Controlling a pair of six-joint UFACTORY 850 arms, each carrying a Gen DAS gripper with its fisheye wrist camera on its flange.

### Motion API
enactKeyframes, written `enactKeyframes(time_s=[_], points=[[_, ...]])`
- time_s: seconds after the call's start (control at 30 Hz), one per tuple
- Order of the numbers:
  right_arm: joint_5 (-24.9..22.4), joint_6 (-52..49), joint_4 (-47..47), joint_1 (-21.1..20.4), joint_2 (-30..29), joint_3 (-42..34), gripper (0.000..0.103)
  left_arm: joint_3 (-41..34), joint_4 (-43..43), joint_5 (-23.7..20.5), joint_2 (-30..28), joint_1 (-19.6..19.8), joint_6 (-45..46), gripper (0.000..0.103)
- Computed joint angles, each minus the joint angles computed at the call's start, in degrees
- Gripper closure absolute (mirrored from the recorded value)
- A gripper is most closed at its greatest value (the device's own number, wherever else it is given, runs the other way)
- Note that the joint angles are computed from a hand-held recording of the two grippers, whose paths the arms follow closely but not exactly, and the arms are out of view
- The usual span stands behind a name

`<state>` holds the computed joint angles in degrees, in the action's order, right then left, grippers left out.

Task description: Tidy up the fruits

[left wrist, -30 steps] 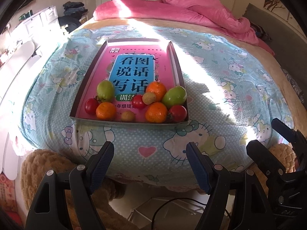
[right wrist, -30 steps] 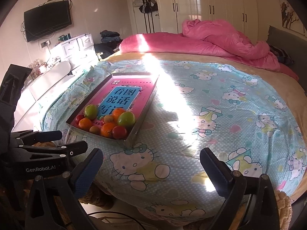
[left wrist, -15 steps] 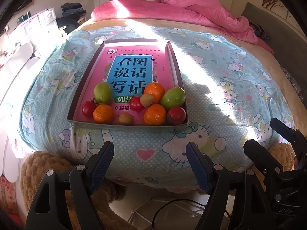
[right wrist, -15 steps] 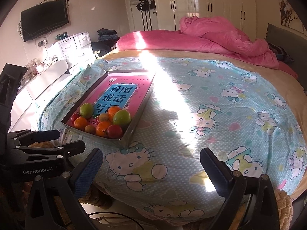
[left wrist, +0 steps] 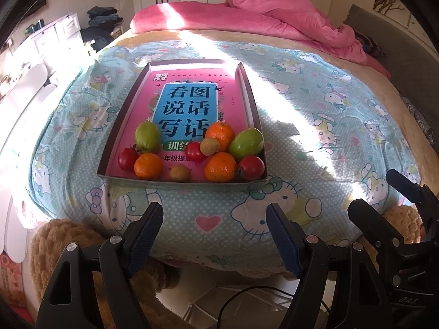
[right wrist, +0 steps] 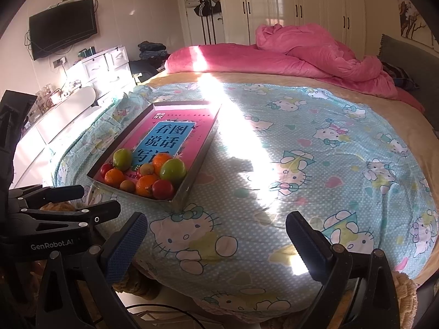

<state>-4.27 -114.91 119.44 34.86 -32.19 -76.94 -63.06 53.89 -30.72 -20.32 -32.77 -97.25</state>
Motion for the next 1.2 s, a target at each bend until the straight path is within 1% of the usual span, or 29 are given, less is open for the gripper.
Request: enactKeyframes(time_s=[0.23,0.53,0.6,1.2], points=[[0.03,-2.38,2.38,0.00,0.07,0.08,0.001,0.04,-0.02,0.00,0.06,0.00,0.01,0.024],[0.00,-3.05,3.04,0.00,0.11,0.16,0.001,0.17,-0.09,-0.50,0.35,-0.04,-0.19,0.024],[-0.03,-4.59,4.55,-0.01,0.18,0.24,0.001,0.21,-0.08,-0.54,0.38,-0.04,-0.24,0.024],[0.03,-6.66,6.63,0.02,0.36,0.40,0.001,0.27,-0.57,-1.07,0.43,0.05,0.05,0.024]])
